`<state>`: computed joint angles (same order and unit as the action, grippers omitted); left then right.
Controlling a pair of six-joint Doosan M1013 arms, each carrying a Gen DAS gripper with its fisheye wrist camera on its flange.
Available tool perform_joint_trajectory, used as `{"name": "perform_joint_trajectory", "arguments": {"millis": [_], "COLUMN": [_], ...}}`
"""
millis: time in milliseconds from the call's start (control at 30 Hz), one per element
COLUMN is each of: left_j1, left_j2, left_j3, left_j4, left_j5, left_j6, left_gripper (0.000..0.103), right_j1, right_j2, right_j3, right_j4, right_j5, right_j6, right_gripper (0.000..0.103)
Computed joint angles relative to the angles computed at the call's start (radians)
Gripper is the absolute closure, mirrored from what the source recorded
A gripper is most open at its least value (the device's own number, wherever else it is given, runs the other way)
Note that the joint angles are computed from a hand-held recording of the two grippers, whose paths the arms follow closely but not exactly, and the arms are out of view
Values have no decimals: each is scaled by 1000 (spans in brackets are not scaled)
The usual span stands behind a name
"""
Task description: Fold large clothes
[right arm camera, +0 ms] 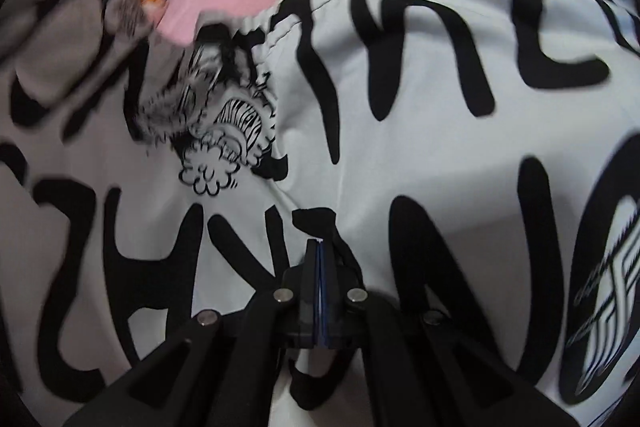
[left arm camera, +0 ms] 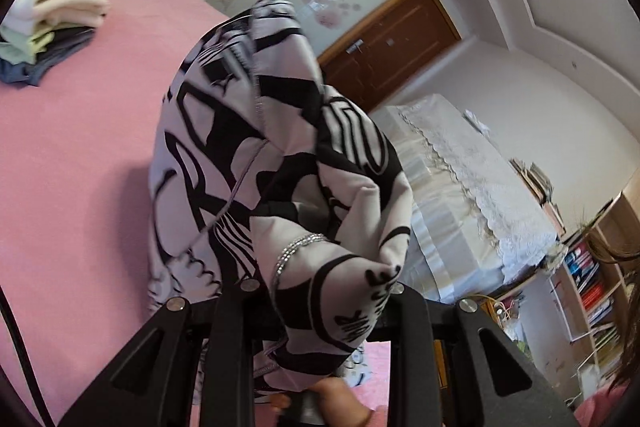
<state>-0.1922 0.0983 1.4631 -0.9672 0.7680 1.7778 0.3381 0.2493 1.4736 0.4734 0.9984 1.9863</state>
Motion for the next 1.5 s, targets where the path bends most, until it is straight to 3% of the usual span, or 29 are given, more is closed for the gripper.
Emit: {"name": "perform_joint_trajectory", "arguments": {"millis": [133,233,300,433,567,700,833,967,1200,1333,1500], "left_j1": [-86,-153,-191,-299,-358,-377,-390,-396,-419,-463,-529], "left_j2": [-14,-12,-6,23,32,24,26,21,72,101,145], "left_j3": [12,-3,-19,-81,-102,-94,-103,-102,-141,-140,-147], "left_j4": [67,192,281,576,664,676,673,714,773,847,992], "left_j5": [-30,-28,-11,66,103,109,115,120,210,243,313], "left_j6": [-59,-119,-157,-259,-285,-283,-273,-301,-342,-323,-344], "left_gripper": [80,80,80,80,80,80,80,80,79,79,79], "right_j1": [-34,-74,-92,-154,-221,-299,-342,-389,-546,-583,-624], "right_j2": [-3,-13,-18,-33,-59,-99,-106,-98,-126,-118,-138], "right_j3": [18,55,73,123,159,177,136,92,98,66,66], "right_j4": [99,216,272,420,464,403,267,177,265,188,133], "right_j5": [32,46,55,123,212,269,341,349,232,242,191], "right_j6": [-145,-249,-283,-364,-402,-435,-470,-474,-427,-424,-394], "right_gripper": [103,103,103,103,103,103,103,103,103,103,103]}}
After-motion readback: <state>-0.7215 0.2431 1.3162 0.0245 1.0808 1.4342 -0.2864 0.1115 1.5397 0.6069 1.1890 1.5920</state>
